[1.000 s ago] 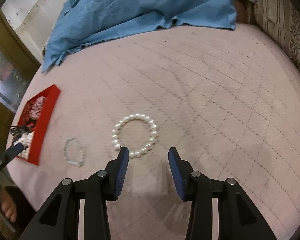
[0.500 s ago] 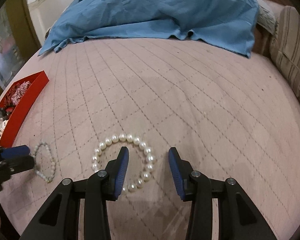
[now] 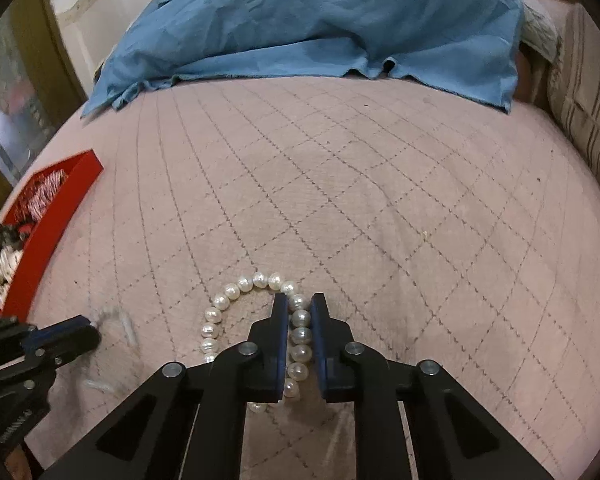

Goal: Organize jewelry
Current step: 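Grasp the pale bead bracelet with the left tool while the right tool grasps the pearl bracelet, then carry both bracelets into the red tray and open both tools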

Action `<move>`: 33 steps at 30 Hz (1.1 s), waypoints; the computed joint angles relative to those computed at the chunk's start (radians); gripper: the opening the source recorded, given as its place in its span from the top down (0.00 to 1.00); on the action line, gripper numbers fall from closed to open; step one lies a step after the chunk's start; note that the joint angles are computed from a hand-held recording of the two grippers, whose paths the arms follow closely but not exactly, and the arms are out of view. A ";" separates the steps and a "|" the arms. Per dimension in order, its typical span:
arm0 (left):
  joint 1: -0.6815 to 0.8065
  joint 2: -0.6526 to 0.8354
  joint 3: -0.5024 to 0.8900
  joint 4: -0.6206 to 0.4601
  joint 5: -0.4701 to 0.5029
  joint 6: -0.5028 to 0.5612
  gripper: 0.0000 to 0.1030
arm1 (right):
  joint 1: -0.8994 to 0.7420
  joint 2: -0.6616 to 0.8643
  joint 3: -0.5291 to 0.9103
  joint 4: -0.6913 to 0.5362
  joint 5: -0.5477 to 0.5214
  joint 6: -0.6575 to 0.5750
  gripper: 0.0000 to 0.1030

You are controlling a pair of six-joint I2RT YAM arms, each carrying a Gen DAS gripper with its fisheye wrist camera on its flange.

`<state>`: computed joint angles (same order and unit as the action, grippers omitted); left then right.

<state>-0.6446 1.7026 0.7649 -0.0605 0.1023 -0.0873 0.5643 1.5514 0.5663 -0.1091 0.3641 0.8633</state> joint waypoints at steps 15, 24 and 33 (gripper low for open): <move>0.200 -0.260 -0.019 -0.145 0.201 -0.001 0.95 | 0.083 -0.170 -0.076 -0.041 0.090 0.139 0.88; 0.445 -0.294 0.042 -0.219 0.316 0.103 0.95 | 0.216 -0.122 0.023 -0.232 0.233 0.240 0.89; 0.651 -0.128 0.197 -0.237 0.417 0.189 0.95 | 0.294 -0.155 0.135 -0.377 0.251 0.293 0.89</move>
